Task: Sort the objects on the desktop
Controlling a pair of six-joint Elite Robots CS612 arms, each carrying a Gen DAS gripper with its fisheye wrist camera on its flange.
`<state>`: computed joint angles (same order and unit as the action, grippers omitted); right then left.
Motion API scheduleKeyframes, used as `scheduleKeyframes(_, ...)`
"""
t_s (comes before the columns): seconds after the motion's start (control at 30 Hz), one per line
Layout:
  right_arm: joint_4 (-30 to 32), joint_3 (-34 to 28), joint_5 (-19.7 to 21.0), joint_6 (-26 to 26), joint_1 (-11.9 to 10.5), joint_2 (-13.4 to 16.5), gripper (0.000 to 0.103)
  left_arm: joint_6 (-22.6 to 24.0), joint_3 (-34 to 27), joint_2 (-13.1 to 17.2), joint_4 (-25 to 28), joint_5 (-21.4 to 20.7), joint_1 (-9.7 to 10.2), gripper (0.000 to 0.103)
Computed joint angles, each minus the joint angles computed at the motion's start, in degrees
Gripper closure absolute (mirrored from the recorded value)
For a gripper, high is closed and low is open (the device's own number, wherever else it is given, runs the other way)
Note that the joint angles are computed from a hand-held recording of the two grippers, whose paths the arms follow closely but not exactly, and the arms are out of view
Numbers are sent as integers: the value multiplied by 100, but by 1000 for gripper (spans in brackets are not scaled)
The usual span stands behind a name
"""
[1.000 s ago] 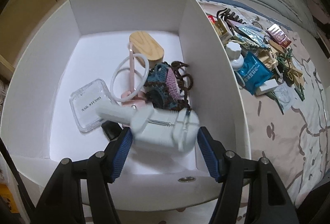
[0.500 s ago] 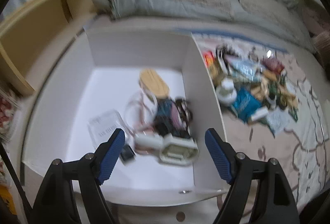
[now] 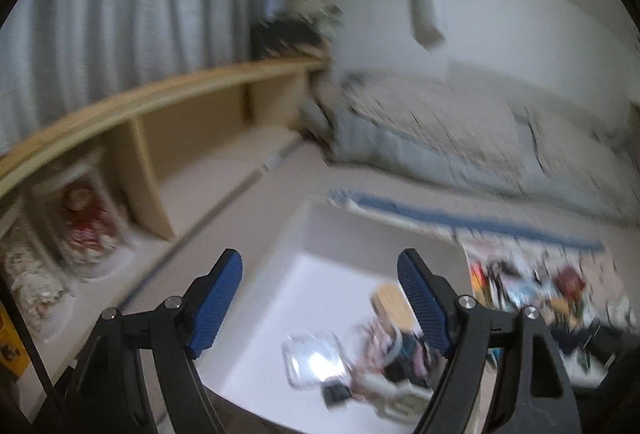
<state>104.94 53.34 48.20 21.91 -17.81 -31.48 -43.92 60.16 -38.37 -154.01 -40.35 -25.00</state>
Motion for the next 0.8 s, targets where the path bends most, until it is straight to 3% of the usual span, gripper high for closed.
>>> scheduleKeyframes(0.17, -697, 406, 471, 432, 89, -154, 62, -181, 318, -155, -483, 502, -4, 23)
scheduleKeyframes(0.27, -1106, 596, 754, 652, 125, -233, 62, -235, 459, -217, -681, 536, 2, 20)
scheduleKeyframes(0.37, -1412, 700, 975, 841, 153, -284, 62, -36, 522, -207, -1098, 409, 5, 17)
scheduleKeyframes(0.47, -1659, 729, 1129, 1036, 186, -309, 62, 180, 449, -142, -1185, 430, -12, 15)
scheduleKeyframes(0.57, -1770, 701, 1318, 1249, 225, -301, 62, 411, 368, -88, -1139, 570, -48, 14)
scheduleKeyframes(0.7, -1709, 616, 1564, 1427, 266, -267, 62, 664, 270, -19, -1067, 834, -97, 0)
scheduleKeyframes(0.8, -1516, 557, 1739, 1344, 277, -232, 58, 820, 231, 7, -1057, 913, -113, 0)
